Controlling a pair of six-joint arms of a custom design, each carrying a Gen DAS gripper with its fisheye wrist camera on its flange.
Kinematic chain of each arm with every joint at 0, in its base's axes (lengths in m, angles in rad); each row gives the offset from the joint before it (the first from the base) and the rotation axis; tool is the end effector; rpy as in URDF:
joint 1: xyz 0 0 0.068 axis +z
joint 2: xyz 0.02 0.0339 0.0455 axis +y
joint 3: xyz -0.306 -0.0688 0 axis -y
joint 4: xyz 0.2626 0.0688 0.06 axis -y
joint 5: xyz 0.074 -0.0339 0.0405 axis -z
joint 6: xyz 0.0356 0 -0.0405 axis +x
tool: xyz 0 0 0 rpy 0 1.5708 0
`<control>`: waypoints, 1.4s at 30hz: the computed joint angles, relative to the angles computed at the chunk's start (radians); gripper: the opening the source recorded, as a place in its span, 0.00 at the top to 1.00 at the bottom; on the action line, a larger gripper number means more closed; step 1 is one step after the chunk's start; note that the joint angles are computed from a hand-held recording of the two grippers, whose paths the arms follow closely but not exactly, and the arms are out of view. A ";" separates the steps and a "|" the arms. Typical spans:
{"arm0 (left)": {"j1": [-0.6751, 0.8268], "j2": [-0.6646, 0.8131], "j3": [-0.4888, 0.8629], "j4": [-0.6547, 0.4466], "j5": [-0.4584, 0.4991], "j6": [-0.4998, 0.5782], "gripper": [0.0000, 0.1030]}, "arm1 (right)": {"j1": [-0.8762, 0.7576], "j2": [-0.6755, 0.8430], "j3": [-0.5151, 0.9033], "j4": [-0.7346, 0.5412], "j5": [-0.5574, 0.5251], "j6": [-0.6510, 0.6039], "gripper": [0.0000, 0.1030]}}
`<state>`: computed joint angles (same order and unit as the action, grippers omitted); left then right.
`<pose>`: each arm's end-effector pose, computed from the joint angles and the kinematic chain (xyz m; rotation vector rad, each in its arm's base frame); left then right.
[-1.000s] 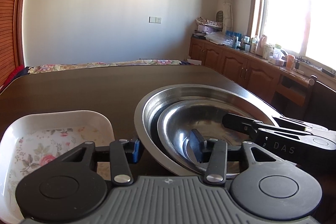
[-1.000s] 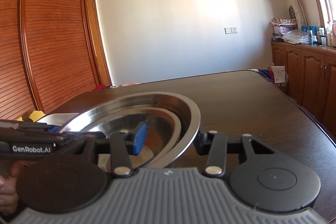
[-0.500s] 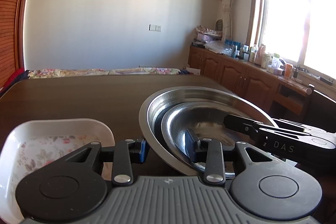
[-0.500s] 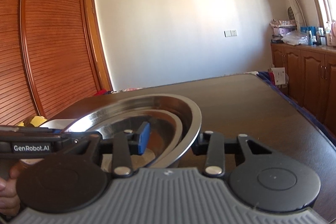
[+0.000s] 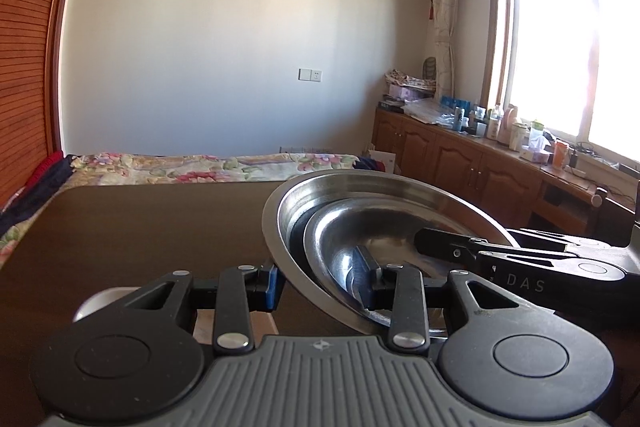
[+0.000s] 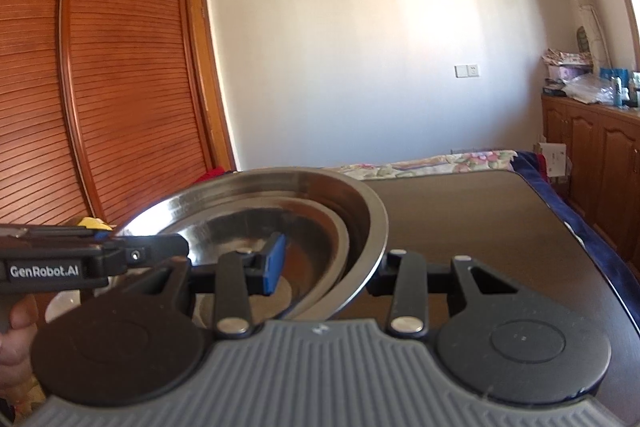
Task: Organize plates and bowls
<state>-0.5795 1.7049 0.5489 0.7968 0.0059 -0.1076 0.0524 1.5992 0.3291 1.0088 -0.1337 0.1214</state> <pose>0.2712 -0.1777 0.1621 0.4616 1.9028 -0.4623 0.2687 0.0188 0.1581 -0.0310 1.8364 0.2445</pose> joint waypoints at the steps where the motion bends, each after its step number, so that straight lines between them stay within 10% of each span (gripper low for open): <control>1: 0.005 -0.008 0.003 -0.009 0.002 0.000 0.63 | 0.004 -0.004 0.006 -0.010 -0.003 0.001 0.60; 42: 0.237 -0.216 -0.168 -0.107 0.066 0.061 0.63 | 0.270 -0.006 0.111 -0.179 0.061 -0.022 0.60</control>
